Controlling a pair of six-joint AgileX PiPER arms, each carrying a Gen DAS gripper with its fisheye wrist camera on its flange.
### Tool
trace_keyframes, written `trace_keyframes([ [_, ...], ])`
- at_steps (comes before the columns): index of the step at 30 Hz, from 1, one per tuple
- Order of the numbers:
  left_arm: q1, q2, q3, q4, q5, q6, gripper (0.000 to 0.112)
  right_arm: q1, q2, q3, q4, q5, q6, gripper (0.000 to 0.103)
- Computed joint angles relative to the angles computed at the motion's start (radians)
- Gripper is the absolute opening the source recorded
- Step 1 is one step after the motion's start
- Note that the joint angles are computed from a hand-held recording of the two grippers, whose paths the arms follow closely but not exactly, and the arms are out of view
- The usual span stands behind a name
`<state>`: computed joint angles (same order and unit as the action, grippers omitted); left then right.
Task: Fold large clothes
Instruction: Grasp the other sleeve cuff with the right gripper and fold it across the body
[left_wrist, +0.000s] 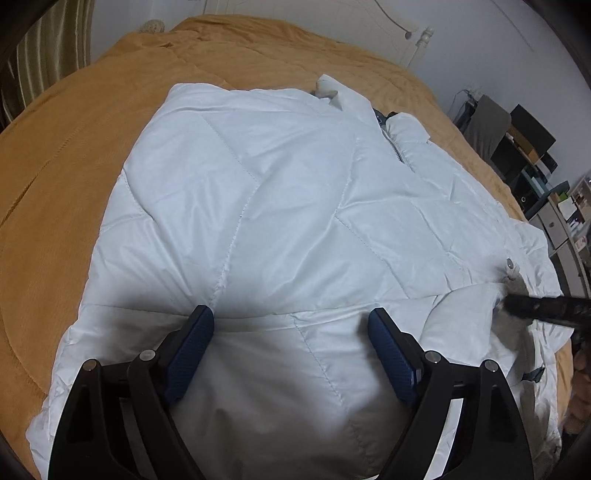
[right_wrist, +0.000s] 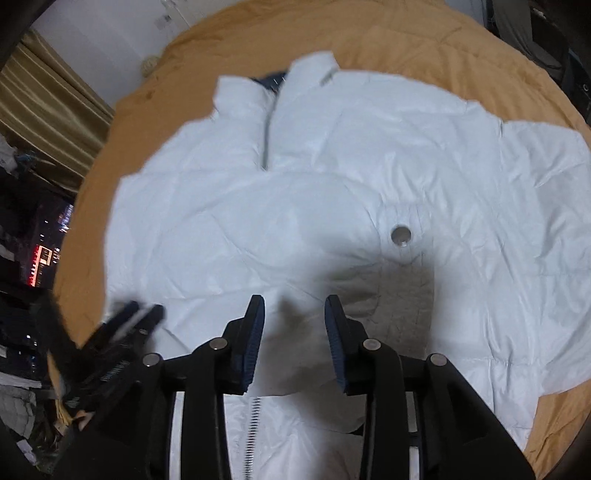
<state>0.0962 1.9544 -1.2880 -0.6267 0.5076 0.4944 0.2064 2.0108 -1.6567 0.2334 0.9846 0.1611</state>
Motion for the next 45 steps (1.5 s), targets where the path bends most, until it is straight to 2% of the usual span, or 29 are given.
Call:
trace_keyframes([
  [1, -0.004, 0.001, 0.001, -0.007, 0.0, 0.013, 0.088, -0.03, 0.02, 0.022, 0.04, -0.016, -0.025, 0.032],
  [3, -0.014, 0.009, -0.007, 0.01, -0.002, 0.014, 0.09, -0.122, 0.007, 0.108, 0.22, -0.068, -0.174, 0.021],
  [4, -0.022, 0.012, -0.01, 0.033, -0.009, -0.004, 0.091, -0.167, 0.01, 0.118, 0.294, -0.048, -0.223, 0.01],
  [5, -0.031, 0.014, -0.013, 0.061, -0.018, -0.027, 0.091, -0.212, 0.001, 0.126, 0.362, -0.015, -0.257, 0.011],
  [9, -0.064, 0.017, -0.015, 0.143, -0.045, -0.09, 0.095, -0.363, -0.133, 0.194, 0.446, -0.011, -0.321, 0.028],
  [10, -0.067, 0.02, -0.02, 0.152, -0.044, -0.096, 0.095, -0.425, -0.187, 0.226, 0.464, -0.024, -0.346, 0.05],
  [11, -0.067, 0.022, -0.023, 0.149, -0.041, -0.093, 0.095, -0.485, -0.242, 0.264, 0.46, -0.055, -0.35, 0.077],
  [13, -0.063, 0.026, -0.027, 0.127, -0.039, -0.074, 0.096, -0.612, -0.359, 0.375, 0.492, -0.152, -0.387, 0.094],
  [15, -0.058, 0.021, -0.018, 0.111, -0.042, -0.055, 0.096, -0.791, -0.408, 0.421, 0.508, -0.165, -0.412, 0.095],
  [17, -0.059, 0.021, -0.014, 0.113, -0.048, -0.055, 0.096, -0.935, -0.384, 0.418, 0.478, -0.164, -0.392, 0.096],
  [20, -0.061, 0.008, 0.005, 0.123, -0.056, -0.058, 0.098, -1.08, -0.217, 0.34, 0.496, -0.14, -0.36, 0.096],
  [23, -0.069, 0.005, 0.009, 0.149, -0.063, -0.078, 0.099, -1.151, -0.039, 0.287, 0.694, -0.089, -0.464, 0.097],
  [26, -0.067, 0.005, 0.009, 0.136, -0.063, -0.065, 0.099, -1.115, 0.119, 0.16, 0.738, -0.057, -0.423, 0.097],
  [28, -0.061, 0.008, 0.009, 0.103, -0.062, -0.034, 0.099, -1.057, 0.136, 0.137, 0.713, -0.109, -0.365, 0.095],
  [29, -0.059, 0.009, 0.007, 0.094, -0.06, -0.026, 0.099, -1.036, 0.13, 0.125, 0.703, -0.125, -0.351, 0.061],
  [30, -0.059, 0.01, 0.006, 0.095, -0.06, -0.027, 0.099, -1.025, 0.119, 0.126, 0.733, -0.102, -0.37, 0.036],
  [31, -0.059, 0.011, 0.005, 0.094, -0.06, -0.027, 0.1, -1.016, 0.09, 0.133, 0.761, -0.093, -0.386, 0.015],
  [34, -0.06, 0.008, 0.009, 0.097, -0.064, -0.028, 0.1, -0.961, -0.08, 0.215, 0.884, -0.117, -0.541, 0.014],
  [37, -0.057, 0.004, 0.015, 0.083, -0.063, -0.016, 0.1, -0.848, -0.196, 0.22, 1.018, -0.037, -0.637, 0.013],
  [39, -0.05, 0.002, 0.015, 0.059, -0.055, 0.004, 0.1, -0.718, -0.247, 0.184, 0.999, -0.023, -0.644, 0.013],
  [42, -0.024, -0.005, 0.018, -0.016, -0.035, 0.064, 0.1, -0.486, -0.251, 0.15, 0.966, -0.032, -0.634, 0.013],
  [45, 0.018, -0.041, 0.039, -0.068, -0.011, 0.083, 0.1, -0.263, -0.146, 0.102, 0.931, -0.051, -0.608, 0.013],
])
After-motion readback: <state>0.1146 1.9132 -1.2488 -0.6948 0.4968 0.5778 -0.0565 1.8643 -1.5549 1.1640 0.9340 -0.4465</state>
